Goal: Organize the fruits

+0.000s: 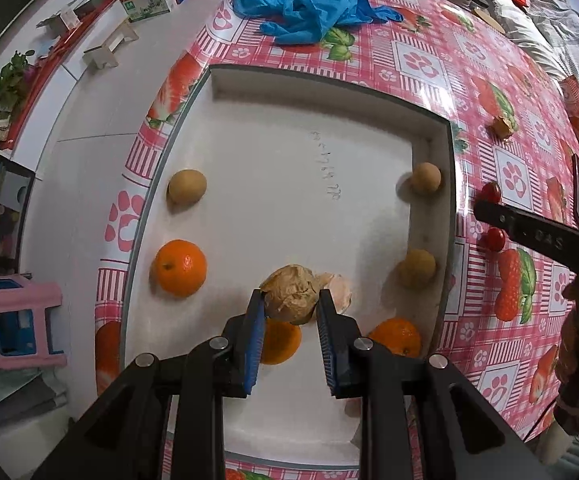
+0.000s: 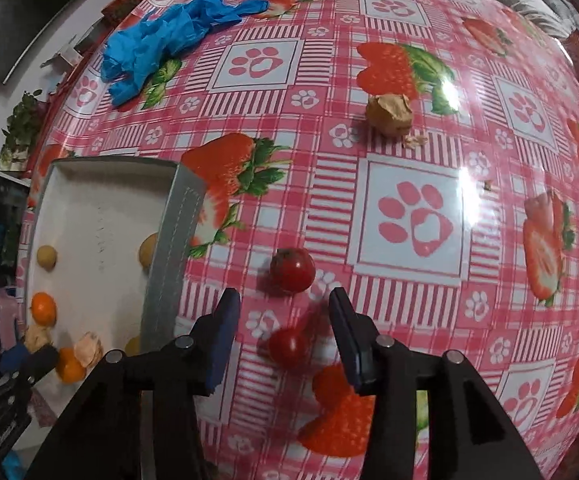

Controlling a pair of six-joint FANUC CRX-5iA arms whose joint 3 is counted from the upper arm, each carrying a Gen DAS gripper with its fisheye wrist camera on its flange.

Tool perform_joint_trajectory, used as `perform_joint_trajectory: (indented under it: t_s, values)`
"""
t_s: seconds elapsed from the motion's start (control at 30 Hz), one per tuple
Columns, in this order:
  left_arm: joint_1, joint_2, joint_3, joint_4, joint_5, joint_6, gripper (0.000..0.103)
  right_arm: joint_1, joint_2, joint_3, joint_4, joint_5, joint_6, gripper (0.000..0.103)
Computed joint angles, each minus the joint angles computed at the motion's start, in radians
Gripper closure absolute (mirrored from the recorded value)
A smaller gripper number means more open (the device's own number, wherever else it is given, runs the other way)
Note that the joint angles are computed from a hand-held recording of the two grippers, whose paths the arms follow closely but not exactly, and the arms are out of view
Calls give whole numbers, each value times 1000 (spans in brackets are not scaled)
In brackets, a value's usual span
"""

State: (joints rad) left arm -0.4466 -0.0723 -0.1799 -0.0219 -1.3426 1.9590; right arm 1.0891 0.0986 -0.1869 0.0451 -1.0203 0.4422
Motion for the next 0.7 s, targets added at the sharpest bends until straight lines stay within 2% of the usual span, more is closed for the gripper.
perform_joint_trajectory:
  t_s: [0.37,0.43,0.5,0.7]
  values:
    - [-4,7,0,-5,-4,4,76,-43,62,41,51,35,16,55]
    - [-4,8,0,-6,-4,5,76,-50,88,72,52,13,41,73]
    - [-3,9,0,-5,-4,8,76,-46,102,90,51,-8,55,87]
    - [-7,10,1,-4,1,9,76,-32,91,73,70,-10,61,88]
